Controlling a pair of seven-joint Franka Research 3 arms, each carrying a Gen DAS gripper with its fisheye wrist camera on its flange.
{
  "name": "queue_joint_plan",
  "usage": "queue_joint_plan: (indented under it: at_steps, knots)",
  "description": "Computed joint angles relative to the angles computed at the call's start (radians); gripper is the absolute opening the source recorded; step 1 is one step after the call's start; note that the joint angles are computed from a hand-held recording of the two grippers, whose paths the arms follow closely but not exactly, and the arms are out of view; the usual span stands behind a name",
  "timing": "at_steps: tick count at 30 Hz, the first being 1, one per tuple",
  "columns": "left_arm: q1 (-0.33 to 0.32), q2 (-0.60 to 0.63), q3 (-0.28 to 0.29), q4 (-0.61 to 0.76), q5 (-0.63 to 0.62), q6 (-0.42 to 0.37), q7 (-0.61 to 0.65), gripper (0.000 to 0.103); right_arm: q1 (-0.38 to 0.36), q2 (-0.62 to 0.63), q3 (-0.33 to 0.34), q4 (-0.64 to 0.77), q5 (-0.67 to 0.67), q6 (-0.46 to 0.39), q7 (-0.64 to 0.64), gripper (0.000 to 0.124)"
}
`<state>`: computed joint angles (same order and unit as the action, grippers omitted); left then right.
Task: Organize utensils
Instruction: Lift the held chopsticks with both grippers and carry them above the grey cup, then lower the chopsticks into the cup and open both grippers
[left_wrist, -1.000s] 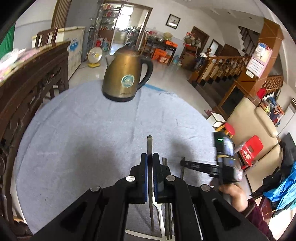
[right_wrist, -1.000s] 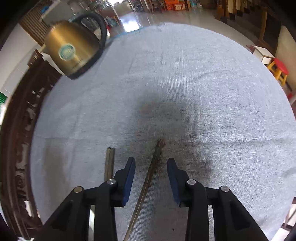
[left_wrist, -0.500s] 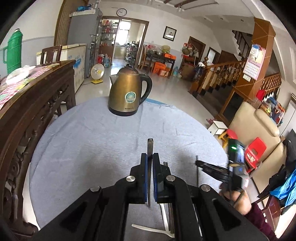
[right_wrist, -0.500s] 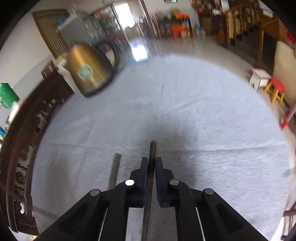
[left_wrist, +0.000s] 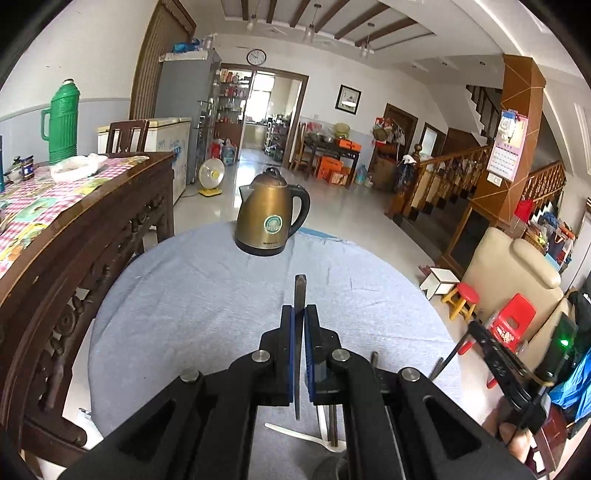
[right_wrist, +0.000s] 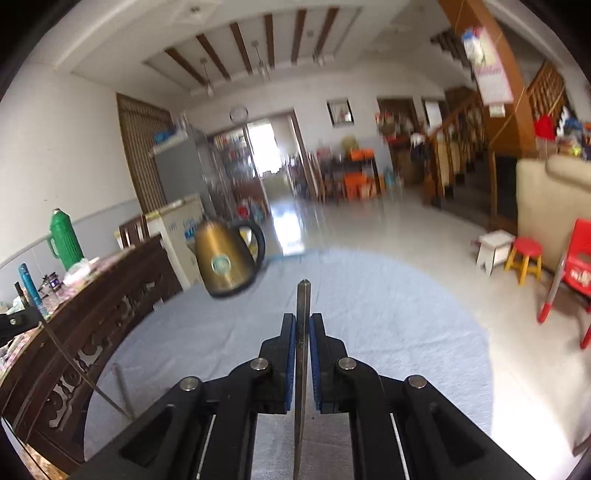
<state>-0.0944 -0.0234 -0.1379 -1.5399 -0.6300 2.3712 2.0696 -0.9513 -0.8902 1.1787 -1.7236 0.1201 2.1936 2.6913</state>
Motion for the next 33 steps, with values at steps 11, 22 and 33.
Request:
queue_joint_plan:
  at_steps: [11, 22, 33]
  knots:
    - [-0.024, -0.117, 0.051, -0.095, -0.083, 0.000, 0.050, 0.005, -0.073, -0.141, -0.067, 0.184, -0.006, -0.096, -0.097, 0.008]
    - [-0.069, -0.203, 0.107, -0.131, -0.179, -0.024, 0.129, 0.005, -0.122, -0.191, -0.124, 0.286, 0.136, -0.038, -0.161, 0.007]
    - [-0.096, -0.222, 0.117, -0.152, -0.173, -0.085, 0.148, 0.005, -0.274, -0.195, -0.053, 0.446, 0.307, -0.014, -0.223, 0.007]
